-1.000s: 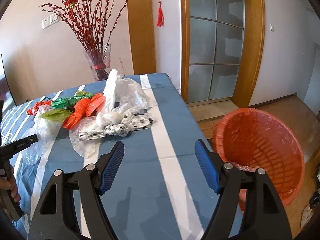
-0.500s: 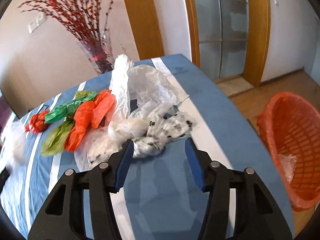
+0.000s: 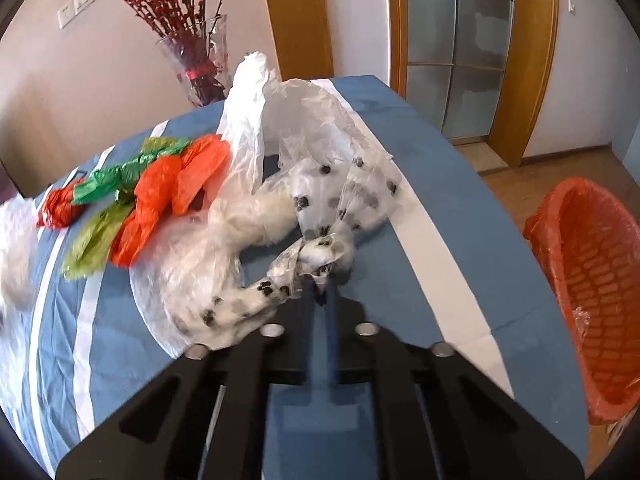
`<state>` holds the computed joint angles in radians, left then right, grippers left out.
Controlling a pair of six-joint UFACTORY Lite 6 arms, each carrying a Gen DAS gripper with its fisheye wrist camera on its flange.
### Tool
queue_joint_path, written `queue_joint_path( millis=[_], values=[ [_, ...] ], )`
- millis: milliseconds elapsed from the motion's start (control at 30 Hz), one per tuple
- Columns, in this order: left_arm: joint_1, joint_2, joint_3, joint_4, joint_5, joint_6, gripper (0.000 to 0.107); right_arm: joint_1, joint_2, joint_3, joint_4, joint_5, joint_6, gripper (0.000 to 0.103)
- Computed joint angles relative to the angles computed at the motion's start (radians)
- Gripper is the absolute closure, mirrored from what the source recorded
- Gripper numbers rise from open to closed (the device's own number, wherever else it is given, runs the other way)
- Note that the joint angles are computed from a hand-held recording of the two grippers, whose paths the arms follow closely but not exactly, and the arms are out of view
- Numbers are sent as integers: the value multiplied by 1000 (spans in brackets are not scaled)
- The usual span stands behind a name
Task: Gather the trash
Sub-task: 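Grasp the white paw-print bag with the right tool while the left tool grasps a clear bag, then carry the paw-print bag and clear bag toward the orange basket with both tools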
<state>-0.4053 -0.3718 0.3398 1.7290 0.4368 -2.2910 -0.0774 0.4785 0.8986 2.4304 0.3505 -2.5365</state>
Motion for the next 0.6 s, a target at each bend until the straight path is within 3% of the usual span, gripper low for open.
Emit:
queue_joint_path(
  millis=[200,600],
  values=[
    [-84,9,32,-72,44,45,99,-111,-102,-106,-131,85,42,99],
    [-273,139,162,-137,130,46,99,-305,-240,-168,-346,152,137,99]
  ],
)
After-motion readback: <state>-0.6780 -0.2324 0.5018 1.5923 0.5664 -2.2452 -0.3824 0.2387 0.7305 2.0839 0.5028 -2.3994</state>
